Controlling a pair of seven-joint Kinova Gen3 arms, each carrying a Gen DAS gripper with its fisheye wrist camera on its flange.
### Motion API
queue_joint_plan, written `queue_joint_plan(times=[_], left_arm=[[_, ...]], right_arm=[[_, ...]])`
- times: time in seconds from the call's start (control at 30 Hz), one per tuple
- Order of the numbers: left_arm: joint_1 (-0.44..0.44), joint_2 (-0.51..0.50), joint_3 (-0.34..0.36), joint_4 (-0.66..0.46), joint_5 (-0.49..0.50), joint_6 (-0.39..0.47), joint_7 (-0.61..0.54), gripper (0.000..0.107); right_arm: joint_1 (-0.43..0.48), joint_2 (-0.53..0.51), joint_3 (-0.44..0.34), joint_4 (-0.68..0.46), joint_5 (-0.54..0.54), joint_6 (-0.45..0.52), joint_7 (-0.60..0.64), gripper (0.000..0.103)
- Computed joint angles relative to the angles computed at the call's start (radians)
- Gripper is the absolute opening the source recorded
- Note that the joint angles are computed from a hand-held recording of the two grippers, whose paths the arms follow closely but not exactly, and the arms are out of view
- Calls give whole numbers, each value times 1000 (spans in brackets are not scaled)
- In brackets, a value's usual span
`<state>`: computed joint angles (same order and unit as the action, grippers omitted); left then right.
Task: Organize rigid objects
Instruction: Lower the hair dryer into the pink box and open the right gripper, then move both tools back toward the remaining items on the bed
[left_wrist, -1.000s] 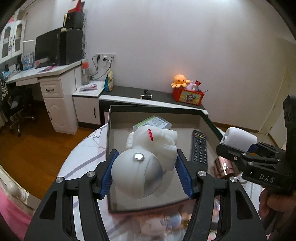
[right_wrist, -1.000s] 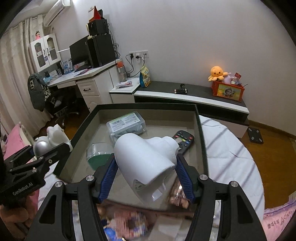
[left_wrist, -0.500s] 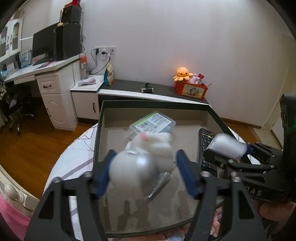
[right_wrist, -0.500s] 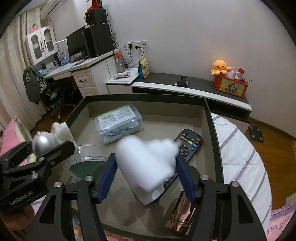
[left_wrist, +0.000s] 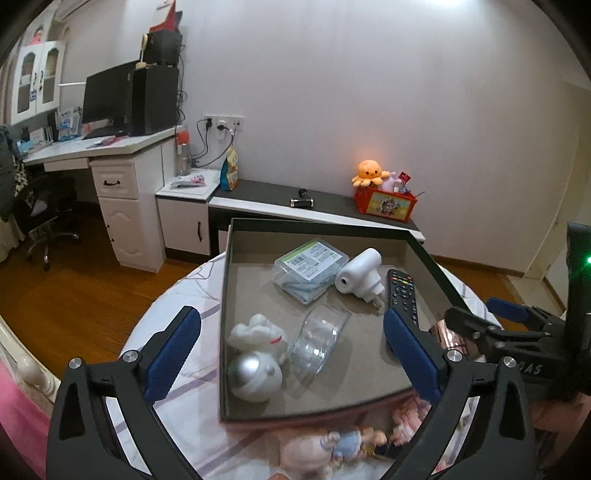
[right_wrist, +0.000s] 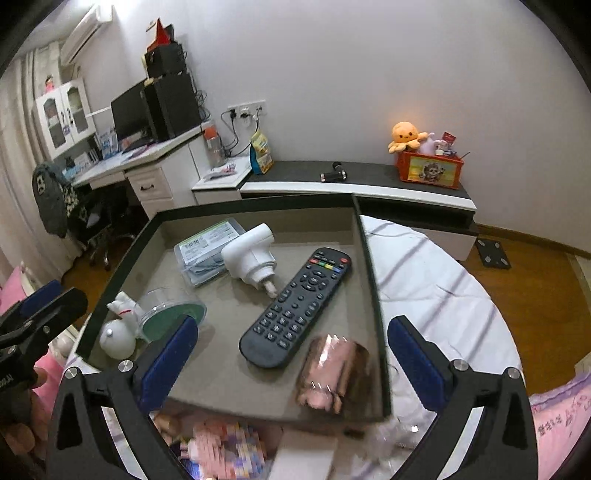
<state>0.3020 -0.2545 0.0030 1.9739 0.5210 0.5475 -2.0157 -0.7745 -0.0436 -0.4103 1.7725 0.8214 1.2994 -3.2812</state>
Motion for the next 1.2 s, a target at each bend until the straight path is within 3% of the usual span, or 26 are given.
queue_joint_plan(times=[0.37, 0.67, 0.93, 1.2], left_arm=[[9, -170, -29, 75, -62, 80, 39, 102], [9, -303, -74, 137, -108, 186, 73, 102], [-3, -365, -55, 187, -136, 266, 101, 102], [16, -383, -34, 191, -129, 285, 107, 102]], right_arm=[[-112, -46, -149, 3, 30, 247, -214, 103], [-275, 1, -221, -14, 3, 431, -405, 103], [-397, 23, -207, 35, -114, 433, -584, 103], [-419, 15, -200, 51, -147, 441, -615, 103]])
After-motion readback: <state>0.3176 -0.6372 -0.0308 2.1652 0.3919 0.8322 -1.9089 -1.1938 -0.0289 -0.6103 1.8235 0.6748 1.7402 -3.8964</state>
